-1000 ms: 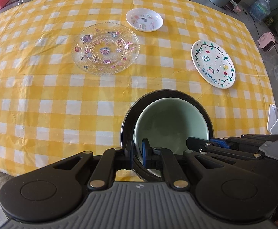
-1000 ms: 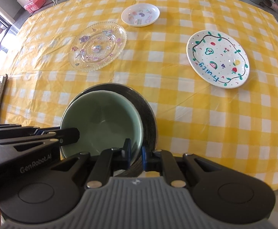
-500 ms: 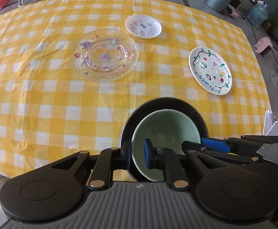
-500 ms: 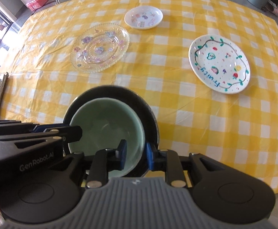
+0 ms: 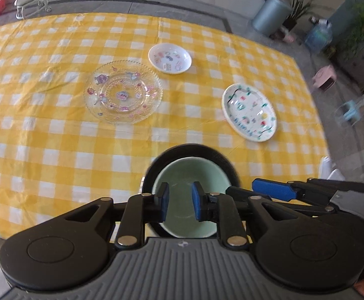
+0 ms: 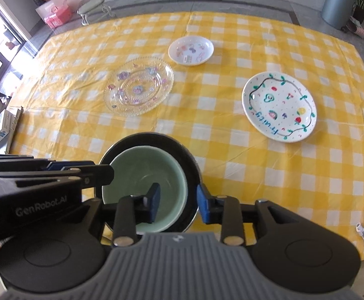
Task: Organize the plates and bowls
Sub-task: 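Open the left gripper to release the green bowl and lift away, then move the left gripper to the white vine-painted plate and grasp its rim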
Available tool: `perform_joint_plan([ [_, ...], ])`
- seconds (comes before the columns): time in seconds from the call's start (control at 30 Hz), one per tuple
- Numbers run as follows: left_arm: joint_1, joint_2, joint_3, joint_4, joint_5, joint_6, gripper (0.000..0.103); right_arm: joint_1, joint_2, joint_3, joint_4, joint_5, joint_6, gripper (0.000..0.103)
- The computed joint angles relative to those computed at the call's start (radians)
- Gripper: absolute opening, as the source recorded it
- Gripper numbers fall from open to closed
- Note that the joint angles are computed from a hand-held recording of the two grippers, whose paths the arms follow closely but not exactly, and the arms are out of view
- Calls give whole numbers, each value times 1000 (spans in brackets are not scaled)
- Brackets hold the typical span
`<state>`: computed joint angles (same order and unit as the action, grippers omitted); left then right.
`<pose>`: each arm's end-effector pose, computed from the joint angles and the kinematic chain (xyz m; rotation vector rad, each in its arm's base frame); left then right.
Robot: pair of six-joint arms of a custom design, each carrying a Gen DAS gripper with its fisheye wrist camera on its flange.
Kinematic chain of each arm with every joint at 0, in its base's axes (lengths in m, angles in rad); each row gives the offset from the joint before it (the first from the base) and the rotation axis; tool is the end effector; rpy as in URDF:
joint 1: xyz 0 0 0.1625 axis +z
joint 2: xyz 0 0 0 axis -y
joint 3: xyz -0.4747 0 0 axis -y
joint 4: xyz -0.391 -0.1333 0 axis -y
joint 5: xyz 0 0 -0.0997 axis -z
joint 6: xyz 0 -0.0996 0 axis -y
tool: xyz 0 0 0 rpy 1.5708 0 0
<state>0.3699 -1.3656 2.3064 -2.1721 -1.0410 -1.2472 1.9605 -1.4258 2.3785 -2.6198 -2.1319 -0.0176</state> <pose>-0.2995 -0.3131 0.1971 0.0607 2.6041 -0.5123 0.2272 -0.3418 0.2392 0.4896 -2.5491 0.2613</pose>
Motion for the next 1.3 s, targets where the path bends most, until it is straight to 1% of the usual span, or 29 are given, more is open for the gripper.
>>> perform_joint_plan([
  [0.03, -14, -10, 14, -23, 13, -4, 28, -3, -15, 12, -26, 7, -19, 38],
  [0.13, -67, -28, 50, -56, 87, -37, 29, -22, -68, 53, -101, 32, -59, 39],
  [0.23, -120, -35, 85, -86, 165, -75, 32, -65, -130, 101, -189, 78, -83, 39],
  [0.33, -166, -25, 131, -184, 228, -79, 40, -130, -192, 154, -283, 146, -104, 39],
  [0.4, -182, 1, 157, -277, 251, -70, 46, -180, -229, 187, -344, 184, -125, 39],
  [0.43, -182, 19, 169, -338, 252, -54, 47, -205, -242, 202, -376, 197, -135, 39],
  [0.53, -157, 90, 176, -502, 221, 13, 51, -289, -273, 240, -462, 240, -174, 39],
  [0.6, -141, 145, 172, -592, 209, 45, 52, -348, -288, 255, -503, 268, -182, 39],
  [0.67, -119, 200, 155, -648, 199, 66, 52, -419, -303, 270, -543, 319, -184, 39],
  [0.77, -72, 273, 116, -716, 178, 121, 52, -501, -278, 283, -653, 373, -194, 39],
  [0.8, -56, 293, 100, -724, 174, 132, 51, -534, -268, 286, -687, 402, -208, 40],
  [0.87, -22, 333, 69, -752, 163, 155, 51, -612, -253, 290, -737, 484, -234, 41],
  [0.9, -4, 353, 54, -766, 156, 159, 51, -639, -239, 284, -752, 508, -232, 41],
  [0.97, 31, 389, 23, -779, 144, 192, 50, -670, -196, 265, -787, 511, -200, 41],
  [1.0, 49, 403, 4, -767, 138, 206, 48, -682, -171, 255, -808, 513, -190, 42],
  [1.1, 96, 436, -57, -697, 131, 250, 44, -721, -100, 232, -876, 544, -211, 42],
  [1.17, 133, 452, -93, -664, 119, 274, 39, -737, -64, 211, -887, 562, -245, 40],
  [1.2, 149, 459, -111, -639, 118, 277, 39, -746, -51, 198, -875, 579, -256, 38],
  [1.23, 167, 467, -132, -608, 120, 275, 38, -758, -44, 185, -853, 603, -265, 30],
  [1.3, 198, 487, -163, -584, 113, 297, 36, -768, -20, 155, -818, 618, -260, 24],
])
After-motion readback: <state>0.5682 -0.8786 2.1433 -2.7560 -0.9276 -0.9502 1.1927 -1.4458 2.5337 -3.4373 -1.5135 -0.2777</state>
